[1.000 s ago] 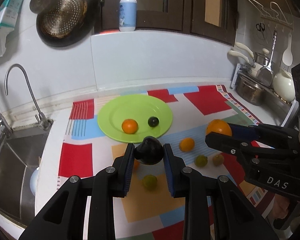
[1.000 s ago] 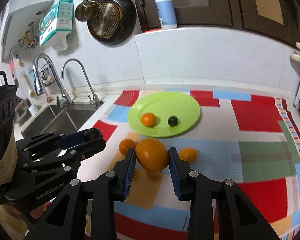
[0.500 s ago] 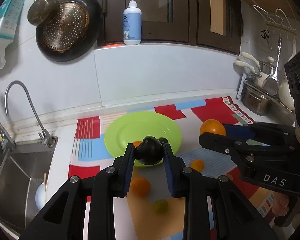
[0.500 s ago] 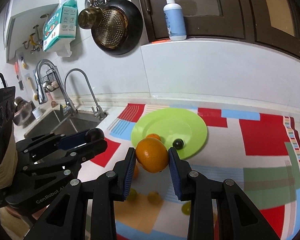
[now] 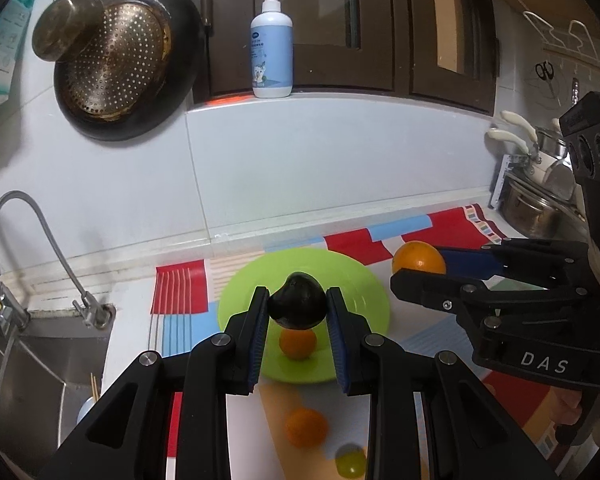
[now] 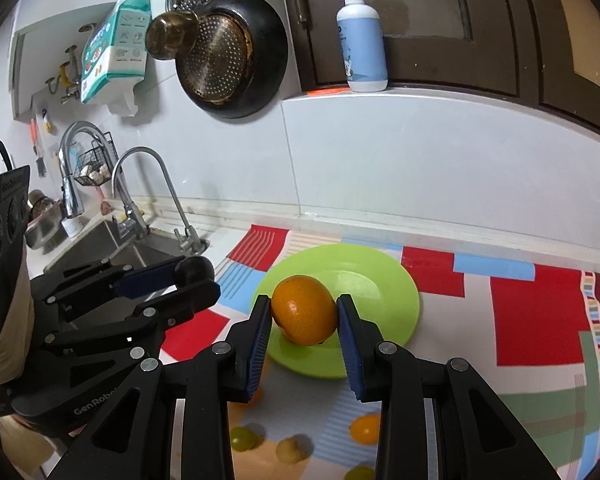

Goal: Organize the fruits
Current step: 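Carry the plum in the left tool and the orange in the right tool over the plate, then open the left tool to drop the plum while the right tool releases the orange onto the plate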

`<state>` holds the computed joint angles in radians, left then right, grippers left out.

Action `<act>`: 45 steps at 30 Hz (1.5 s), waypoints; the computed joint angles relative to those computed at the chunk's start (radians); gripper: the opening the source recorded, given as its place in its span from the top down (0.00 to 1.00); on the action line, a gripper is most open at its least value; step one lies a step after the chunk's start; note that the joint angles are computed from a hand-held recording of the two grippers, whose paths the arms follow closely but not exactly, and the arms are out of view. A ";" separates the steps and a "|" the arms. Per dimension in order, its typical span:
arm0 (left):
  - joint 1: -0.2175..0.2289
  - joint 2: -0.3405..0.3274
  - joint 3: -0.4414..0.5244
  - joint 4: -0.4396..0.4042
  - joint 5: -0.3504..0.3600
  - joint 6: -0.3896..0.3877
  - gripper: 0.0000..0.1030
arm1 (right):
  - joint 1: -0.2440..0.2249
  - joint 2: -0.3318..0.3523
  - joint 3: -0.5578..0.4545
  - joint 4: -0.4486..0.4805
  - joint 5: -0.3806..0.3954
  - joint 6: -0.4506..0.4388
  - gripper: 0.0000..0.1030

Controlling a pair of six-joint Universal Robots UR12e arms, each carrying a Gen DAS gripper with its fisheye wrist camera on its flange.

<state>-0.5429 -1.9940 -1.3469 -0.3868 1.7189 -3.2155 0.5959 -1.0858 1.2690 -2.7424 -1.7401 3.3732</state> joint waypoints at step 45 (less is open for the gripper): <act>0.081 -0.310 0.418 -0.441 -0.140 0.103 0.72 | -0.118 0.267 -0.369 0.422 0.158 -0.054 0.67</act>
